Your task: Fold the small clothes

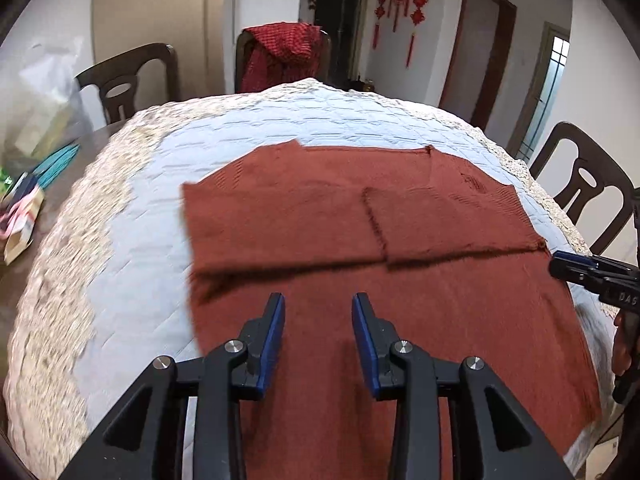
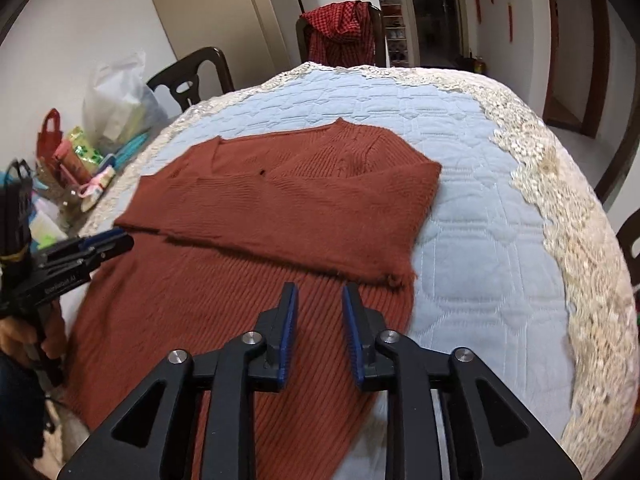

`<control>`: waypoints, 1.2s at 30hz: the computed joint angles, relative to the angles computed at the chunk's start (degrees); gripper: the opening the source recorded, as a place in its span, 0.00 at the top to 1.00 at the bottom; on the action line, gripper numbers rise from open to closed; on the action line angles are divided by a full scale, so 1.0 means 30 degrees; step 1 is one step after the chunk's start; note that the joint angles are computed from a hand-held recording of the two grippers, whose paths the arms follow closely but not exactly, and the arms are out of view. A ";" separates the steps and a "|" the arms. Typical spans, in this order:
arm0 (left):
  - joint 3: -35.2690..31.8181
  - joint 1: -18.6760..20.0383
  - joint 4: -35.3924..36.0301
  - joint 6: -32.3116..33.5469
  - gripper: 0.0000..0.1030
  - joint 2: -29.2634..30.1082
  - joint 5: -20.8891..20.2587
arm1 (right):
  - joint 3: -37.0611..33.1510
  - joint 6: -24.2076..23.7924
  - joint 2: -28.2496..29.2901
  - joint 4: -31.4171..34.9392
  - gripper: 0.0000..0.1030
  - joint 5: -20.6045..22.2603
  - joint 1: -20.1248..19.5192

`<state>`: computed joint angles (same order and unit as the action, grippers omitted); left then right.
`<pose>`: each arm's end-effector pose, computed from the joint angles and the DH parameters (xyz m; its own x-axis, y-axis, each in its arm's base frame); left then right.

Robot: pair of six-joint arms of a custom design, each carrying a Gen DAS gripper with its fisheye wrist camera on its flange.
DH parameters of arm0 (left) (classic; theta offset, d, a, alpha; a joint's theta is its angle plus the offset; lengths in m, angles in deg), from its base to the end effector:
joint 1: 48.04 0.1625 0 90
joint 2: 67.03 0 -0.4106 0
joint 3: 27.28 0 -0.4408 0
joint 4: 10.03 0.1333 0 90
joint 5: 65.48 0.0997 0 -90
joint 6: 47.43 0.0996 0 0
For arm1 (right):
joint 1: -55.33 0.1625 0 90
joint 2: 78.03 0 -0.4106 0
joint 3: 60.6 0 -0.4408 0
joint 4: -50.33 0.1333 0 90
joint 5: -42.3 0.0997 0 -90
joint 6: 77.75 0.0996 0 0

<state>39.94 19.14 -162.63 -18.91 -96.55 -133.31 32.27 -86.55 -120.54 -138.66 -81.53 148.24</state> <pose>-0.1665 -0.8362 0.0536 -0.6362 0.5861 -0.5018 0.7461 0.6330 -0.2065 0.1139 -0.7070 0.1206 -0.8357 0.2697 0.4784 -0.1633 0.7097 -0.6853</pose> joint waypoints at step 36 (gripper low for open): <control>0.6552 0.2018 -0.0036 -0.5751 0.56 -0.5154 -0.5453 | 0.6581 0.4911 -0.2319 -0.2934 0.59 0.7888 -0.1088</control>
